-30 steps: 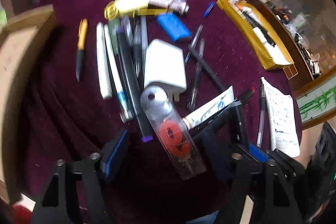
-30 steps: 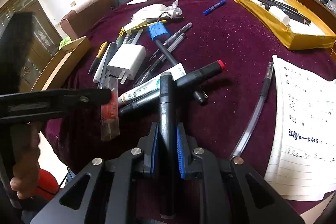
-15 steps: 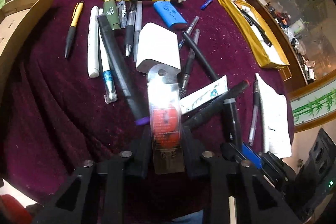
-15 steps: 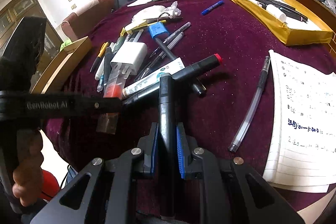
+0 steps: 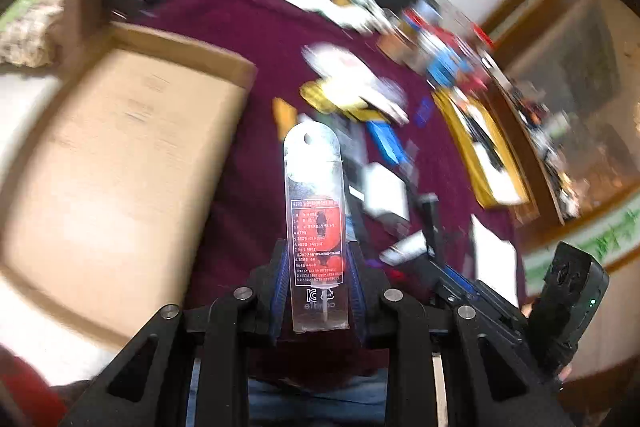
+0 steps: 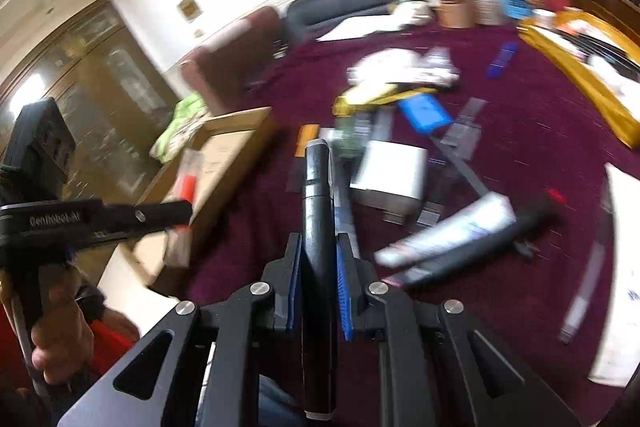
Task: Organize rigid objects
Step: 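Carry both items into the cardboard tray and open both tools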
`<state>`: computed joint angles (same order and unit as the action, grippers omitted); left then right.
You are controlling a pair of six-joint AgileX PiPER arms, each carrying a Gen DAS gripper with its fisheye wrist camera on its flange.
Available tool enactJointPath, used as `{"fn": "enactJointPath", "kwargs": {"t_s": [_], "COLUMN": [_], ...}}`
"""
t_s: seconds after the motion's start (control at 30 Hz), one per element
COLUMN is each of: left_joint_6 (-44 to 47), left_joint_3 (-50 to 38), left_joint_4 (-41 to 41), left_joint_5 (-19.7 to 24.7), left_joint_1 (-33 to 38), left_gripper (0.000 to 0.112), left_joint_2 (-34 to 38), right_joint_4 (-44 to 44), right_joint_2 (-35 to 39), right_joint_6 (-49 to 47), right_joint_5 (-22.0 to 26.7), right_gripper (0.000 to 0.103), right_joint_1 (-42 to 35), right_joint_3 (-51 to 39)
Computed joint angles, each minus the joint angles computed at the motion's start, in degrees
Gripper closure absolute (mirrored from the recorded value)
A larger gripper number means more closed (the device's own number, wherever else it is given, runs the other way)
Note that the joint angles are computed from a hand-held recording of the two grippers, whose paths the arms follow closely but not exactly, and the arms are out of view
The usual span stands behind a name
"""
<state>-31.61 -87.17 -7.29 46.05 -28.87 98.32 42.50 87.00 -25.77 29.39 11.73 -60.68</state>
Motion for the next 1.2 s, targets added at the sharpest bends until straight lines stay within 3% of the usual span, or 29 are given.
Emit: {"fn": "enactJointPath", "kwargs": {"t_s": [0.13, 0.43, 0.67, 0.77, 0.93, 1.0, 1.03, 1.1, 1.2], "left_joint_6": [-0.69, 11.8, 14.08, 15.48, 11.91, 10.19, 8.98, 5.06, -1.03], "left_joint_3": [1.7, 5.65, 4.03, 6.13, 7.94, 8.47, 8.97, 9.86, 9.63], "left_joint_4": [8.36, 1.9, 2.03, 1.86, 6.18, 8.54, 10.1, 15.2, 22.57], "left_joint_5": [2.87, 3.64, 5.29, 2.55, -0.72, -1.57, -2.15, -3.04, -2.31], "left_joint_1": [5.95, 17.8, 19.58, 20.01, 18.24, 17.11, 16.44, 14.56, 11.29], "left_gripper": [0.084, 0.084, 0.084, 0.084, 0.082, 0.076, 0.067, 0.062, 0.054], "left_joint_2": [-3.52, 1.42, 5.88, 6.01, 5.52, 5.36, 5.01, 3.97, 2.61], "right_joint_4": [-2.1, -14.42, -23.66, -25.97, -31.93, -30.37, -28.77, -26.34, -23.39], "right_joint_2": [7.29, 30.7, 48.71, 51.13, 50.25, 49.68, 48.61, 44.69, 36.97], "right_joint_6": [4.94, 22.98, 33.79, 35.69, 37.19, 36.1, 35.16, 33.16, 29.67], "right_joint_5": [2.51, 15.16, 28.38, 31.46, 28.35, 27.52, 26.49, 22.37, 15.34], "right_gripper": [0.088, 0.088, 0.088, 0.088, 0.087, 0.085, 0.081, 0.059, 0.059], "right_joint_1": [7.05, 18.28, 22.41, 22.97, 24.82, 24.22, 23.79, 23.13, 21.98], "right_joint_3": [-10.16, -44.63, -73.41, -77.0, -74.37, -73.13, -71.21, -64.73, -52.88]}}
